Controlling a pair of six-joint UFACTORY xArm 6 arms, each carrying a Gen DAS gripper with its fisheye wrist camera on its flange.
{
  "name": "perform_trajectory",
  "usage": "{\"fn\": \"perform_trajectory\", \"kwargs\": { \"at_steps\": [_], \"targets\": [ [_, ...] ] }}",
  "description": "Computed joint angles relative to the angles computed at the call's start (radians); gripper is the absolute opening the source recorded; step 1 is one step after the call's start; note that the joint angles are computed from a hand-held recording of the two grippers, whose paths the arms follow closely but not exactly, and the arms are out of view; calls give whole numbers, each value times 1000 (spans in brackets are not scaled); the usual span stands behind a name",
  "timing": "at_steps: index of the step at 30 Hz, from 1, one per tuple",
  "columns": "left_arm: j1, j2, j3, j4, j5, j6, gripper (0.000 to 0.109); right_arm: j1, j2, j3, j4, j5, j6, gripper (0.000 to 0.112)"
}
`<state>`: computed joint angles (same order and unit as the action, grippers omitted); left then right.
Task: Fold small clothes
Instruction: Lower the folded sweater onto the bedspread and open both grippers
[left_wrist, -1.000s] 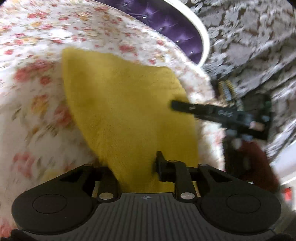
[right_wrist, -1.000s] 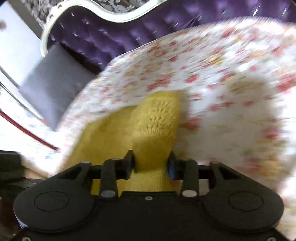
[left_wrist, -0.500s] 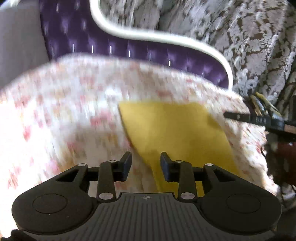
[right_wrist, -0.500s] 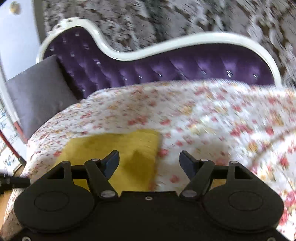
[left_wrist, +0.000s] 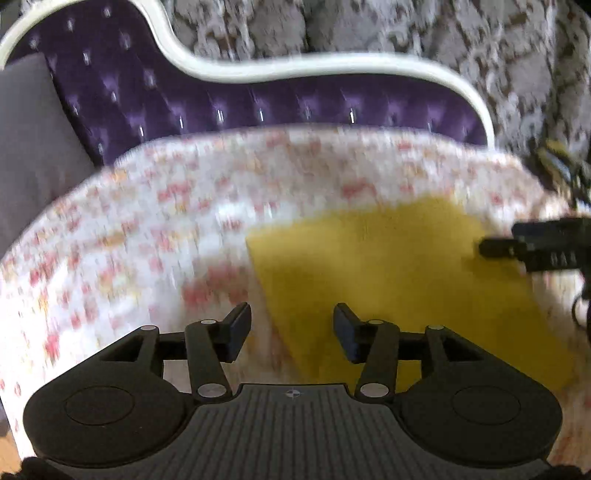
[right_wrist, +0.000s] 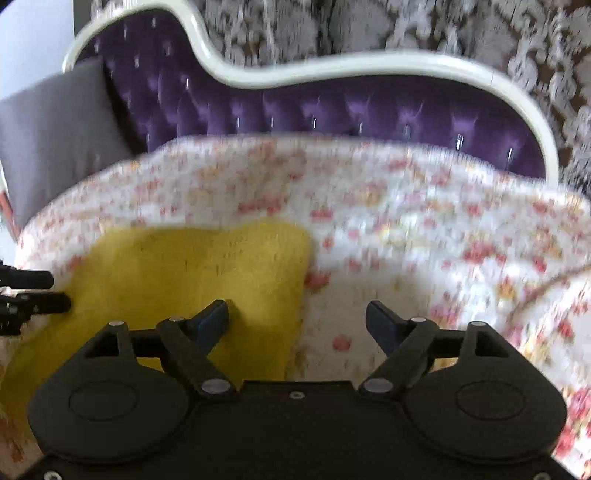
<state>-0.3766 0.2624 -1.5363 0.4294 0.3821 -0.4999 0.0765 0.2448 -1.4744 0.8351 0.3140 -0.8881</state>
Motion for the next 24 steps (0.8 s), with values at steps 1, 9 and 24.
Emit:
{"fn": "perform_trajectory", "kwargs": {
  "at_steps": [1, 9, 24],
  "targets": [
    [2, 28, -45, -1, 2, 5, 49, 5, 6, -15, 42, -10, -34, 87],
    [-8, 407, -608, -178, 275, 207, 51, 12, 224, -252, -374, -18, 321, 96],
    [0, 532, -805, -183, 380, 168, 72, -5, 270, -299, -303, 25, 360, 102]
  ]
}}
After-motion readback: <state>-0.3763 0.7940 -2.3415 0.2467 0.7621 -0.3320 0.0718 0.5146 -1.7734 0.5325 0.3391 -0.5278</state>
